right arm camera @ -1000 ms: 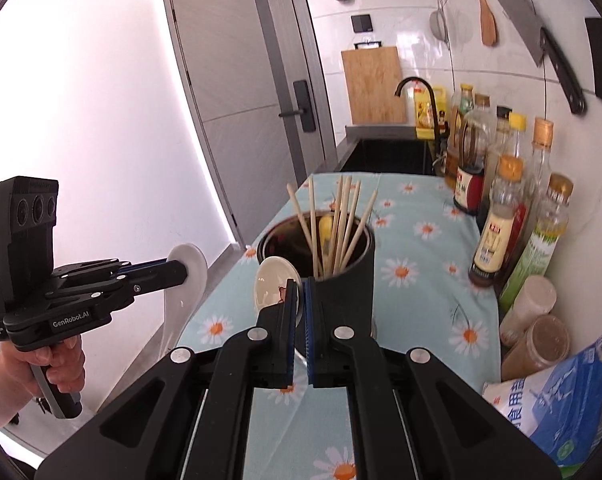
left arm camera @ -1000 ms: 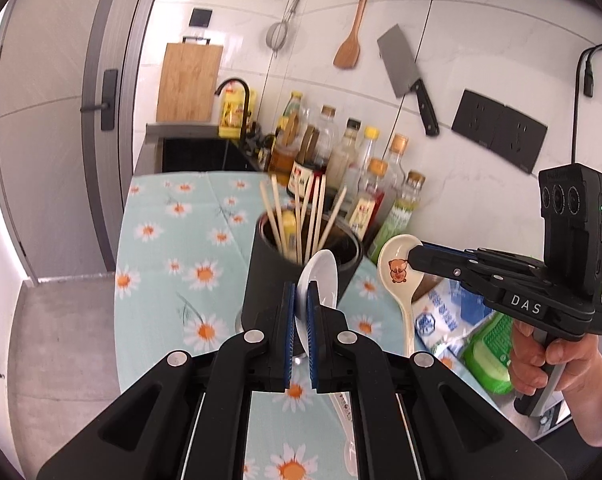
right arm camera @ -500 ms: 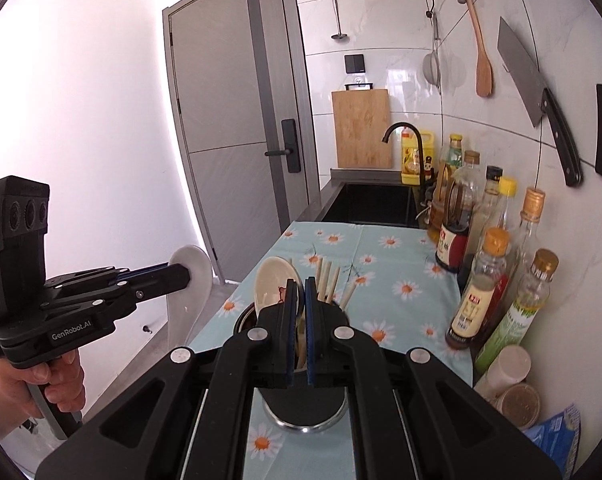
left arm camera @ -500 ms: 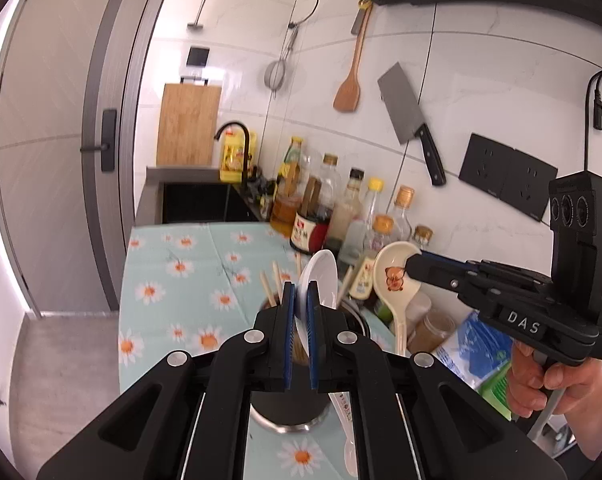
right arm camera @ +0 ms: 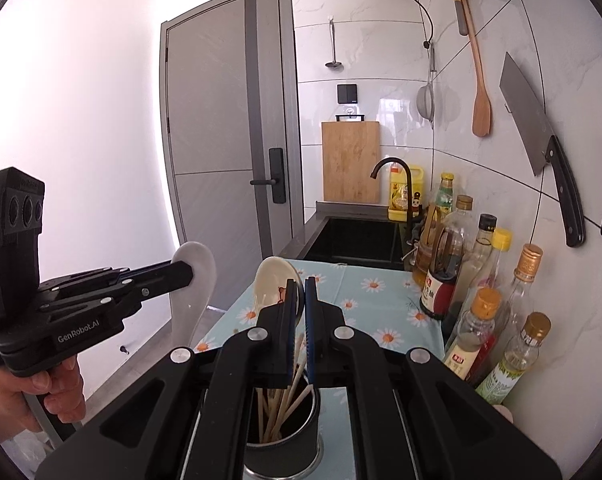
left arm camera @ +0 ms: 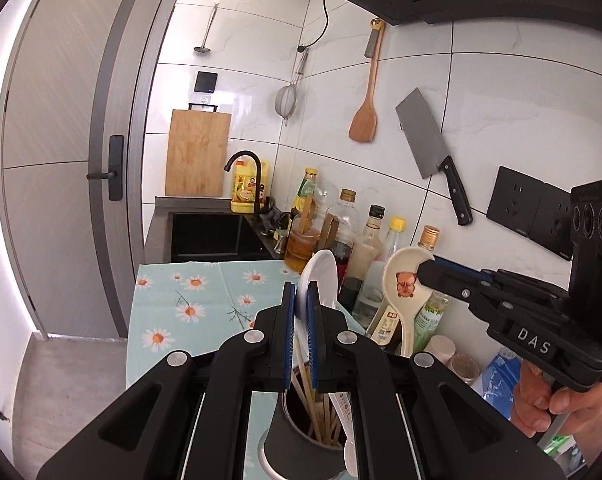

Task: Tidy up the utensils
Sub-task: 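Lower the spoons into the black holder and open the right gripper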

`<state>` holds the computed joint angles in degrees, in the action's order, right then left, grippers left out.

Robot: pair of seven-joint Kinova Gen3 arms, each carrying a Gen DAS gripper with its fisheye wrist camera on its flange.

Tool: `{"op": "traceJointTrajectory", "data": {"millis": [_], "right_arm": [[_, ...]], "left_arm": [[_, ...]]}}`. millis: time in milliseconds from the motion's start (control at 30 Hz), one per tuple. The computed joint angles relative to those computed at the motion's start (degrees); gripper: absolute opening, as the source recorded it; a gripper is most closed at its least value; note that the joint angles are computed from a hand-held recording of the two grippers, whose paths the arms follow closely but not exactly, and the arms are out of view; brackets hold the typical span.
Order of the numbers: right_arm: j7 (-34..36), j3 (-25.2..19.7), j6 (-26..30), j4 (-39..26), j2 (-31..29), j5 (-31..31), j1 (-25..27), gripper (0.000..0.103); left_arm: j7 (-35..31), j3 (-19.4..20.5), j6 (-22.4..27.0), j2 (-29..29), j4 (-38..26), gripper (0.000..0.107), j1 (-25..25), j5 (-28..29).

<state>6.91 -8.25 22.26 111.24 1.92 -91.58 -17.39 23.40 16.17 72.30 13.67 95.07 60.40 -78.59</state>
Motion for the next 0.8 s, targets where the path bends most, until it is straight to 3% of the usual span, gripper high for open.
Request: {"op": "traceJointTrajectory", "data": {"millis": [233, 800], "right_arm": [[3.82, -0.56, -3.09, -1.42, 1.83, -3.73, -0.99, 0.005], [3.19, -1.22, -5.68, -2.39, 5.21, -2.56, -1.46, 0.005]], "left_arm": [[-0.7, -0.83, -0.67, 0.54, -0.12, 0.005, -1.04, -0.93], [0.4, -2.95, -5.98, 3.11, 0.22, 0.005, -3.13, 0.11]]}}
